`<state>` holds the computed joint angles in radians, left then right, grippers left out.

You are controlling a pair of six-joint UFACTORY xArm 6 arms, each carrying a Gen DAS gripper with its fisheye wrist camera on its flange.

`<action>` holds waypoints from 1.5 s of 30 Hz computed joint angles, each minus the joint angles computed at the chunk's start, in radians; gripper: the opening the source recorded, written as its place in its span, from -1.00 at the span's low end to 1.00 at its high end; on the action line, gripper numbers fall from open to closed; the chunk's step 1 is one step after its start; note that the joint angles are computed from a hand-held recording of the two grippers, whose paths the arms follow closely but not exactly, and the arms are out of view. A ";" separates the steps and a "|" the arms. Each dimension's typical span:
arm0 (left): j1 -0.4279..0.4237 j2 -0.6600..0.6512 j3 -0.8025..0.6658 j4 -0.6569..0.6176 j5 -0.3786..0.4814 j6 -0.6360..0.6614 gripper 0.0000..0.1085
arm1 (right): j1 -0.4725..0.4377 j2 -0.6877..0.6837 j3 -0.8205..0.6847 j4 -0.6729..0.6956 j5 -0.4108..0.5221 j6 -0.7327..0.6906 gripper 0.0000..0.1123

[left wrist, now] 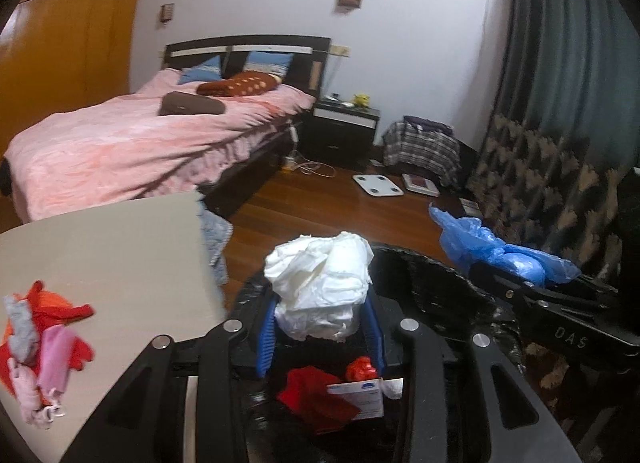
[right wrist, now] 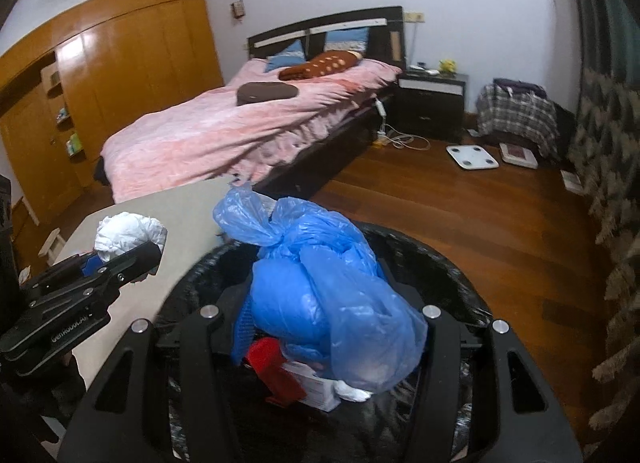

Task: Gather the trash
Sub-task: 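Open both grippers to drop the tissue and blue bag into the bin, then move the left gripper back to the pile and grasp the pink sock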

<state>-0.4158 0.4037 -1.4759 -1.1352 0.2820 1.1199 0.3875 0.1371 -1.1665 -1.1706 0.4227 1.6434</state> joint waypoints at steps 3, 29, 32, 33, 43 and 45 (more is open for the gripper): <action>-0.014 0.020 -0.017 0.013 0.017 -0.012 -0.31 | -0.016 -0.018 0.038 -0.010 -0.006 0.022 -0.05; 0.068 -0.033 0.051 0.018 -0.099 -0.002 0.78 | 0.021 -0.003 -0.003 -0.024 0.064 0.079 0.74; 0.099 -0.054 0.074 0.015 -0.115 -0.012 0.78 | 0.036 0.037 -0.055 -0.016 0.055 0.066 0.74; 0.110 -0.061 0.085 0.009 -0.127 -0.007 0.78 | 0.038 0.047 -0.067 -0.012 0.050 0.060 0.74; 0.193 -0.091 0.143 -0.024 -0.225 0.021 0.78 | 0.098 0.233 -0.304 0.083 0.010 -0.102 0.74; 0.210 -0.089 0.145 -0.024 -0.237 0.017 0.78 | 0.110 0.270 -0.352 0.108 0.005 -0.140 0.74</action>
